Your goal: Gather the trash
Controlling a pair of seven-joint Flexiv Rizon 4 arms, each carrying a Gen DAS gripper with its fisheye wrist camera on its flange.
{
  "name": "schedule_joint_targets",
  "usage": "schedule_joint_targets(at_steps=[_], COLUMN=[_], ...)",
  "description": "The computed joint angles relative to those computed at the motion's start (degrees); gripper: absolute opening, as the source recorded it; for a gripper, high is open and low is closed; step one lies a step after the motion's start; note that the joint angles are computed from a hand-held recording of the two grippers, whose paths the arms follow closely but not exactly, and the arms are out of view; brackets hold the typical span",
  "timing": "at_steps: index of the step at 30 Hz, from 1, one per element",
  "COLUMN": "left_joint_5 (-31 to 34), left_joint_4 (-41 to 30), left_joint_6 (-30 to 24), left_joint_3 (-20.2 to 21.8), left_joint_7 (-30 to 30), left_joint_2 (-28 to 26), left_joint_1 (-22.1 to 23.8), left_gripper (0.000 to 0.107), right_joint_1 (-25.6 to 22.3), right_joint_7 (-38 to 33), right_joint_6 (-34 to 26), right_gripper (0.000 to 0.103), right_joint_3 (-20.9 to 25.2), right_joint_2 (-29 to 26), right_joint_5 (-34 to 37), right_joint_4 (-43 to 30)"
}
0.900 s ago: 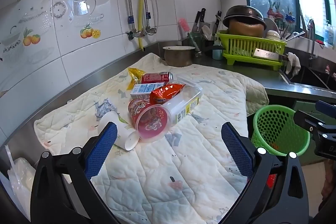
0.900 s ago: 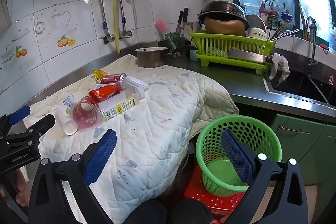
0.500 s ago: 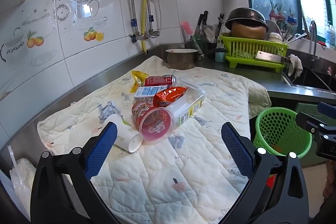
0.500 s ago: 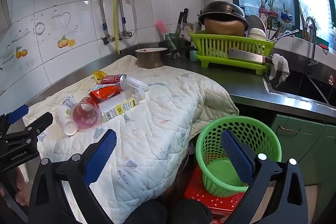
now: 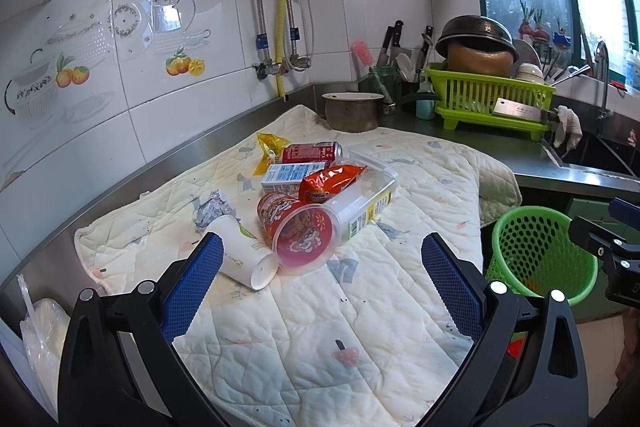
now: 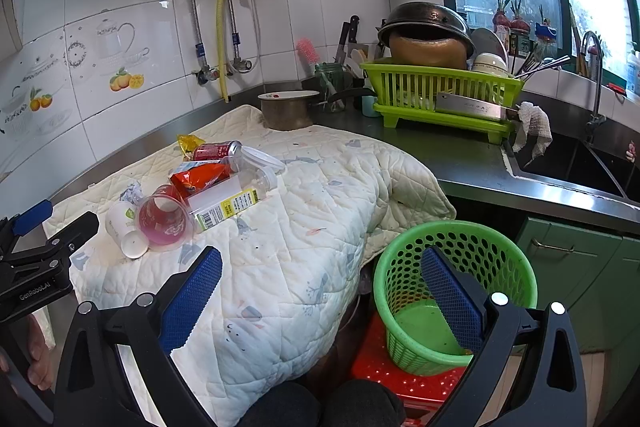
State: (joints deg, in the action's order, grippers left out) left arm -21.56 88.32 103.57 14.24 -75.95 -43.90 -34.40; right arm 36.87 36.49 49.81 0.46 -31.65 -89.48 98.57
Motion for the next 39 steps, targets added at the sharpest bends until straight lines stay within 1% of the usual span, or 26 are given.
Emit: schedule_joint_targets(at_steps=[20,39], left_joint_5=[-0.4,0.8], left_joint_4=[0.4,-0.6], left_joint_6=[0.2,-1.3], left_joint_3=[1.0,1.8], left_joint_7=[-0.3,-1.8], left_joint_2=[-0.1,-0.5], left_joint_1=[-1.0,-0.7], left_gripper=[0.098,0.098], right_joint_1=[-0.1,-0.2], right_joint_7=[0.3,0.1], right_joint_6=[-0.1,0.8], right_gripper=[0.097,0.097], right_joint_3=[0.1,-0.1], right_joint_2=[0.1,-0.3], right_joint_5=[-0.2,0.0], right_joint_4=[0.2,-0.2])
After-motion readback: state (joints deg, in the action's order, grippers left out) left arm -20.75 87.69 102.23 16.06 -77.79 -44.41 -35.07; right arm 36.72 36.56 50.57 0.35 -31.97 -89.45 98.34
